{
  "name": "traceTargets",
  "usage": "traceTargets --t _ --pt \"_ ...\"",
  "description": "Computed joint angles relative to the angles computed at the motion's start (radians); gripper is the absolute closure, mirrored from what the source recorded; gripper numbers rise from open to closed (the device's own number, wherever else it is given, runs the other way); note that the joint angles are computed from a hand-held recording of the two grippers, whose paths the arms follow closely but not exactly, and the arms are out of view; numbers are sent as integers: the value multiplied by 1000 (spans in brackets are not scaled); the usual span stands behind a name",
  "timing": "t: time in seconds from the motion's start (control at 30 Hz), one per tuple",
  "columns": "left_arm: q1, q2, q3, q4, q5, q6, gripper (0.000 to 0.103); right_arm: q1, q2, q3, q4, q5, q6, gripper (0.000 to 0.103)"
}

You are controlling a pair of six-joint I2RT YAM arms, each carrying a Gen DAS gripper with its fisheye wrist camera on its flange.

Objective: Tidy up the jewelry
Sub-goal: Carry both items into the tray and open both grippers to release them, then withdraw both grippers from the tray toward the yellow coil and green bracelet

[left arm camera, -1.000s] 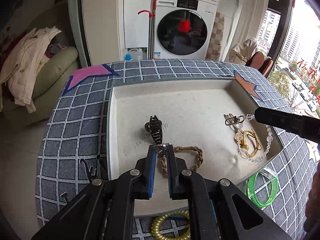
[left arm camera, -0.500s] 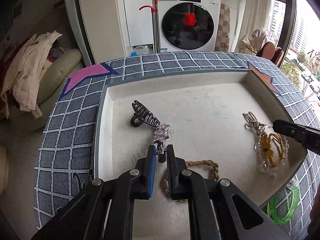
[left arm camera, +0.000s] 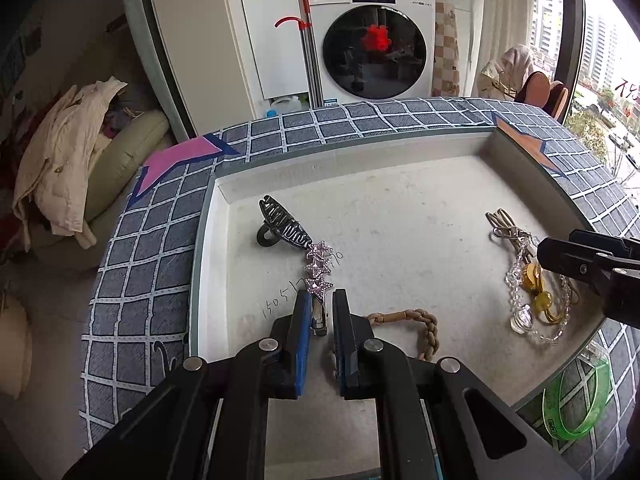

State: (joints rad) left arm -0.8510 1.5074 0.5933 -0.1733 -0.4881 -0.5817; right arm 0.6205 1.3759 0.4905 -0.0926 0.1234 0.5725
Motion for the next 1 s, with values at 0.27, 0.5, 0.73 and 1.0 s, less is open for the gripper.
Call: traceTargets --t 0.27,0.5,0.73,1.0 --pt "-26 -50 -10 -40 -32 -39 72 44 -120 -29 -65 26 29 33" --pt "-48 -107 -26 -70 -43 -69 72 81 -190 -44 -110 51 55 27" --pt "-44 -163 -54 -94 -28 -95 72 120 -241 -50 -156 83 71 25" --pt "-54 -227 -66 -154 -48 -138 0 151 -295 -54 -201 106 93 24"
